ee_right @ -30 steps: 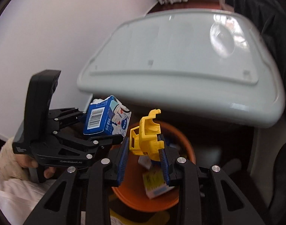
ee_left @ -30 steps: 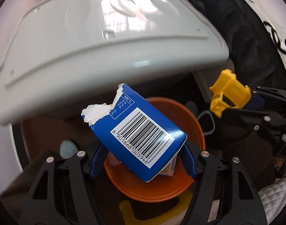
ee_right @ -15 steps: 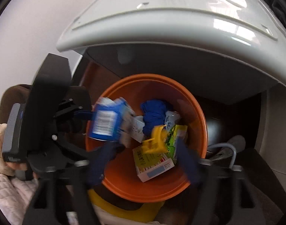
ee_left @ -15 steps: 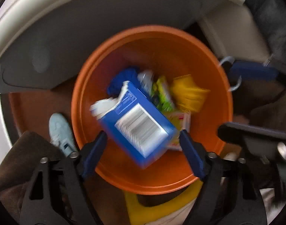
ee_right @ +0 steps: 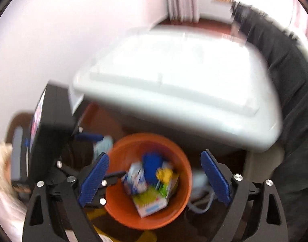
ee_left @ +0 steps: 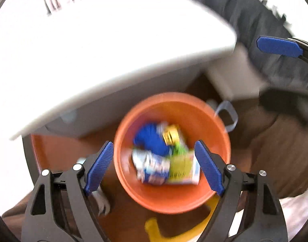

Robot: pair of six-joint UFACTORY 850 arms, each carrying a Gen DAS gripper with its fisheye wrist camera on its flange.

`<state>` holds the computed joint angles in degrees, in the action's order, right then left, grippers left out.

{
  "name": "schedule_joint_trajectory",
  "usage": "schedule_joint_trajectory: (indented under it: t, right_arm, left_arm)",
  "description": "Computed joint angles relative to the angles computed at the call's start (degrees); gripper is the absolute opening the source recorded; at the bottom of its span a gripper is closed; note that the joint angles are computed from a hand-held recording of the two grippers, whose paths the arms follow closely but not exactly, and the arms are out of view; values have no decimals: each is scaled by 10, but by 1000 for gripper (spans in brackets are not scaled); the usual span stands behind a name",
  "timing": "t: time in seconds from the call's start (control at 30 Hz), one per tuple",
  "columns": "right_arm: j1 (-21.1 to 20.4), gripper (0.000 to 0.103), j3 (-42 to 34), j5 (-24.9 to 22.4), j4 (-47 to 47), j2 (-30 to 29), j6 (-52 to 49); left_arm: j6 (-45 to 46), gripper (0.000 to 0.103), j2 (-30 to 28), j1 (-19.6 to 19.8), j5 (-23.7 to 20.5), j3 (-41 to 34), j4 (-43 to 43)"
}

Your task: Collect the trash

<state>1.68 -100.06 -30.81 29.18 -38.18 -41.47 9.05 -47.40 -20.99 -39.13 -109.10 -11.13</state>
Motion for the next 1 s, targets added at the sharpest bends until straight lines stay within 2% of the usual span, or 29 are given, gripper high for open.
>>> schedule_joint_trajectory:
  t: [0.1,0.17,0.37,0.47,0.57,0.7,0.9,1.0]
  right_arm:
    - [6,95,14,64,26,42,-29]
    - [5,97,13,85,70,57,-67]
    - [-1,98,6,125,151,80,-133]
    - [1,98,-11,132,135,70,-111]
    - [4,98,-39,134,98,50,-68]
    - [6,98,-99,120,53,9,-13]
    - [10,98,-206,81,-6,-65,68]
    - [14,98,-294,53,-50,-121,115]
  left_arm:
    - [1,84,31,7,53,34,-28]
    - [4,85,46,12,75,55,-50]
    - [-45,85,41,15,64,57,-26]
    - [-100,85,51,13,88,63,33]
    - [-133,85,60,15,117,60,59]
    - [-149,85,38,24,113,6,62]
    - [-209,86,-29,34,91,-121,114]
    - [-236,86,-66,36,70,-183,152]
